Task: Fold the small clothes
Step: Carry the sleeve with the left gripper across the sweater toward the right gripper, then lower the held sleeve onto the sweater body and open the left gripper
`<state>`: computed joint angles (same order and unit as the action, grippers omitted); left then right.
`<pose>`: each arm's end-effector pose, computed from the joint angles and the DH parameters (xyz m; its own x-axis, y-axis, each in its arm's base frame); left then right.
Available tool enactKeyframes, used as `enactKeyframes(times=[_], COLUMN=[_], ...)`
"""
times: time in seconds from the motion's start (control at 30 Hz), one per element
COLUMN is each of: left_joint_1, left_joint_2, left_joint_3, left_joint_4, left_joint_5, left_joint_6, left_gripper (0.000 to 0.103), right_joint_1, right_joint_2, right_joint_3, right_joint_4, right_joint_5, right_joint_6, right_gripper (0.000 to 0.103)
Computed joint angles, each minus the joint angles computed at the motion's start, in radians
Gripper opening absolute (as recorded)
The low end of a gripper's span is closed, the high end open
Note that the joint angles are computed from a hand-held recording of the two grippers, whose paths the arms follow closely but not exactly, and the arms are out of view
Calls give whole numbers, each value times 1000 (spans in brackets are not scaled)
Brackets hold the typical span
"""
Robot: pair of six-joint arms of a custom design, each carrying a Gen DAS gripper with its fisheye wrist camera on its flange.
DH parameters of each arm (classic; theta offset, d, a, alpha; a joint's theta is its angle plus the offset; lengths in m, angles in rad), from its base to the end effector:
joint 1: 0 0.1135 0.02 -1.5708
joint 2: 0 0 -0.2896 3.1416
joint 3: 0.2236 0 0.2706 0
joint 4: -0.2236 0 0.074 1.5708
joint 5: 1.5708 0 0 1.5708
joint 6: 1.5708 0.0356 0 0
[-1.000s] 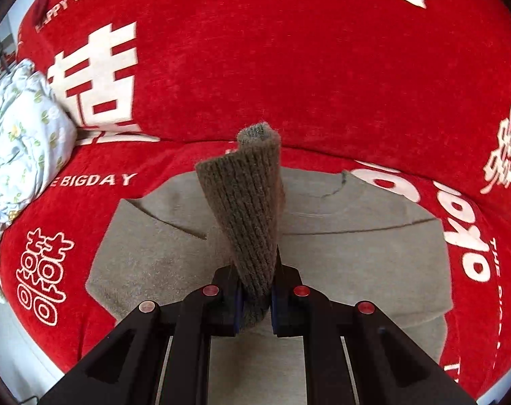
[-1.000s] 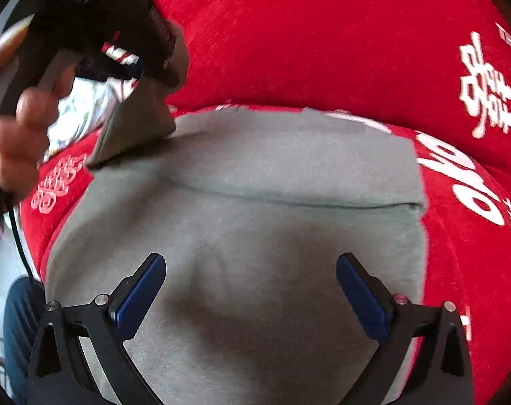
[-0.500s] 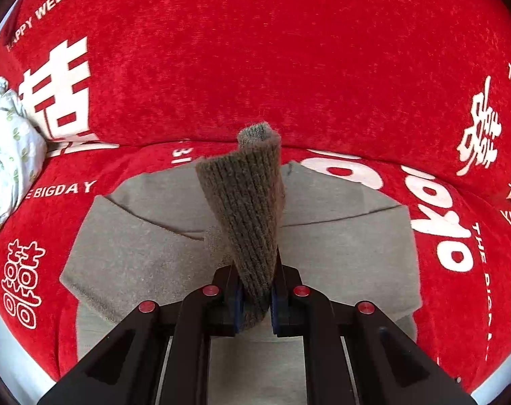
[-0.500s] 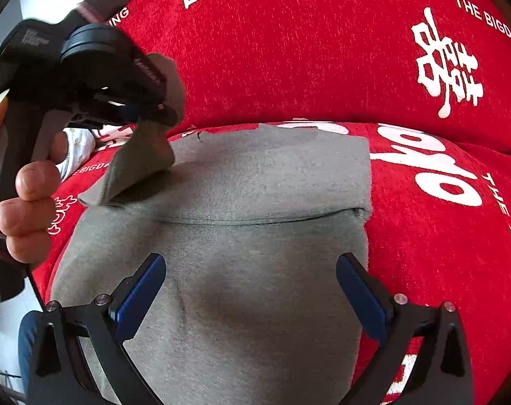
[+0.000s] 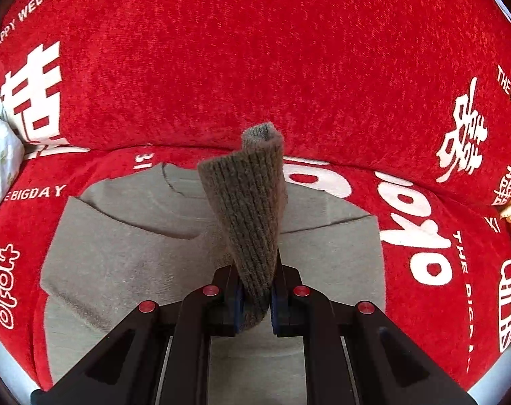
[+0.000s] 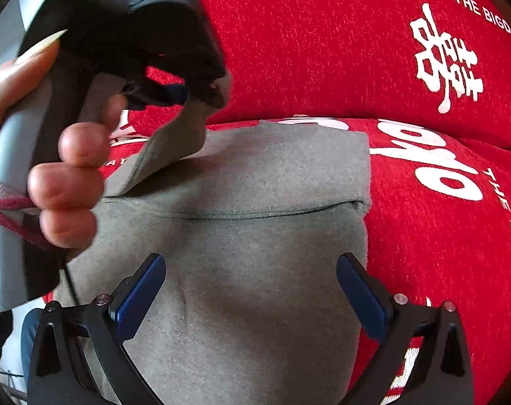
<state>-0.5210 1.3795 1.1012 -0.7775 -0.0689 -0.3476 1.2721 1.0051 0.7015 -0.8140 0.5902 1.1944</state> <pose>0.2519 -0.1418 0.2877 -0.8688 0.1068 -0.4835 0.1821 0.9769 -0.1114 0.0719 0.1661 0.2432 -0.7690 0.1281 -0.6263 -0.0195 0.9746 0.2233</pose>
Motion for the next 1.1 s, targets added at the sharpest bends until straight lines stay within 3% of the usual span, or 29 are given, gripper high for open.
enactKeyframes(times=[0.43, 0.87, 1.1], left_joint_1=[-79, -156, -190], left_joint_2=[77, 152, 219], left_joint_3=[2, 14, 22], left_joint_4=[58, 92, 98], left_joint_5=[-26, -16, 7], left_joint_6=[-24, -33, -15], left_gripper=[13, 13, 13], right_joint_1=[78, 125, 136], right_joint_2=[25, 79, 132], right_joint_3=[19, 67, 65], right_joint_4=[-43, -236, -252], right_joint_5=[41, 112, 77], right_joint_6=[41, 162, 173], right_gripper=[102, 102, 102])
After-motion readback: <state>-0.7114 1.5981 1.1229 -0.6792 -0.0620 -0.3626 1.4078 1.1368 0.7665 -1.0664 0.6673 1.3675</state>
